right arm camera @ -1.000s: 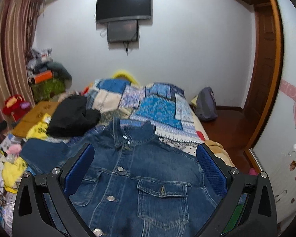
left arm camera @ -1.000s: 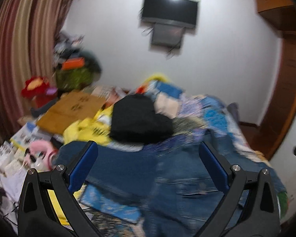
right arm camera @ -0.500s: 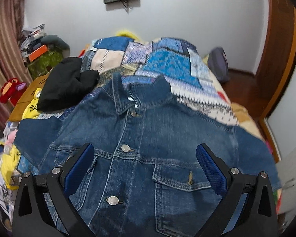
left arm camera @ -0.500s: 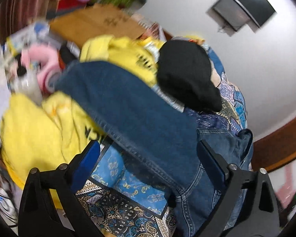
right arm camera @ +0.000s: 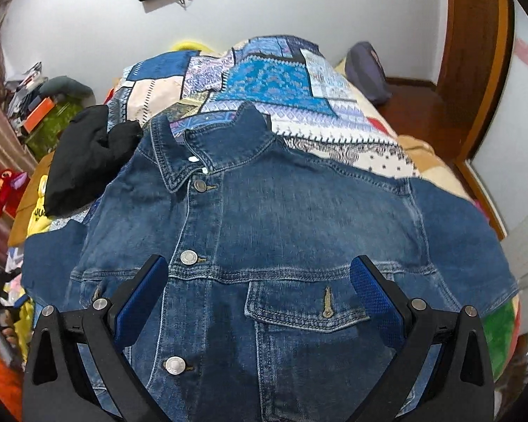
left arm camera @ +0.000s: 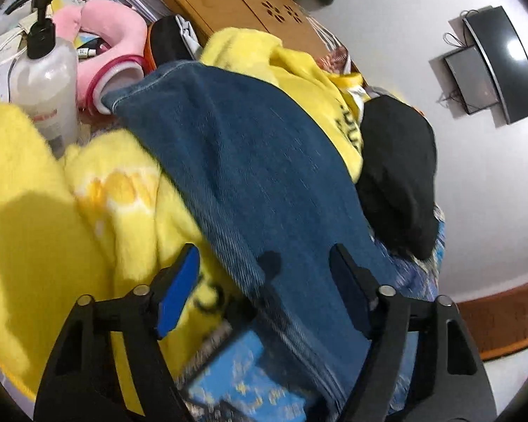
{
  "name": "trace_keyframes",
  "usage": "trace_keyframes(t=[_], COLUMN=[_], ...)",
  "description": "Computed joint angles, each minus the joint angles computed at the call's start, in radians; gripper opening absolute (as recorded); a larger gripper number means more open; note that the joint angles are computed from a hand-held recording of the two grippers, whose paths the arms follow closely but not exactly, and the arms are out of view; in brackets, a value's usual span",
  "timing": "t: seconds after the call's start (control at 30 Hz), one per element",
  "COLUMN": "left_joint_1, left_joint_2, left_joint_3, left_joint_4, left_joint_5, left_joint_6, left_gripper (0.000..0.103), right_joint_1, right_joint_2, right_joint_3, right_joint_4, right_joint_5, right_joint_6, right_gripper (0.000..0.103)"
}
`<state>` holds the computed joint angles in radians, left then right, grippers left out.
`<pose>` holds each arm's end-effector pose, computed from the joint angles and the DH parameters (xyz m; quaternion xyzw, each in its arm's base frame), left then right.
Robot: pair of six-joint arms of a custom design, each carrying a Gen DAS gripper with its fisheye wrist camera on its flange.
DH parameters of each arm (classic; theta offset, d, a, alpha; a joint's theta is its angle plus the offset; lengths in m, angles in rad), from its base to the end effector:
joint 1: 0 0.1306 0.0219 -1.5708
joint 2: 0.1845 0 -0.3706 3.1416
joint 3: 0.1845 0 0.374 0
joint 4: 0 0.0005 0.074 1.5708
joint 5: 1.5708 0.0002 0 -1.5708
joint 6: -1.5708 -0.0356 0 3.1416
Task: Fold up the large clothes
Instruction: 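Grasp the denim jacket sleeve with the left tool, then fold the held sleeve across the jacket body and open the left tool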
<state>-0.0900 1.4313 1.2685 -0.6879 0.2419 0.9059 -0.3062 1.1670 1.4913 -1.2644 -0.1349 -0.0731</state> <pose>0.4763 -0.0521 0.3585 -0.3295 0.8697 -0.2663 0.2533 0.3446 -0.1044 0.5231 0.1583 0.9355 0.0277 0.3148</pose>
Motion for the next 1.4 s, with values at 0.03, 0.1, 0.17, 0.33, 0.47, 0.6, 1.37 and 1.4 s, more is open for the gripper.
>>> trace_keyframes(t=[0.03,0.1,0.17,0.33,0.47,0.6,1.37,1.4], left_joint_1=[0.004,0.007,0.008,-0.007,-0.028,-0.046,-0.518,-0.535], left_joint_2=[0.016,0.039,0.062,0.061,0.032,0.007,0.313,0.321], left_joint_3=[0.01,0.027,0.052,0.085,0.109,0.169,0.843,0.846], left_joint_4=[0.001,0.001,-0.03,-0.094,-0.117,-0.121,-0.267,-0.28], left_joint_5=[-0.002,-0.012,-0.031,-0.12,-0.168,-0.173,-0.162,-0.161], left_joint_6=[-0.006,-0.012,-0.017,-0.053,-0.077,-0.116,-0.404,-0.412], left_gripper=[0.062,0.057,0.042,0.017,0.011,0.01,0.01,0.01], right_joint_1=[0.0,0.0,0.004,0.009,0.006,-0.009,-0.165,-0.174], right_joint_2=[0.005,0.009,0.005,-0.007,-0.017,-0.03,-0.096,-0.098], right_joint_3=[0.005,0.013,0.016,0.022,0.025,0.028,0.005,0.003], right_joint_4=[-0.006,-0.012,-0.009,-0.009,-0.008,-0.012,0.027,0.025], right_joint_5=[-0.007,-0.013,-0.007,-0.002,-0.006,-0.039,-0.131,-0.134], right_joint_6=[-0.004,-0.007,-0.005,0.008,0.019,0.021,0.147,0.153], right_gripper=[0.102,0.102,0.102,0.102,0.102,0.102,0.102,0.102])
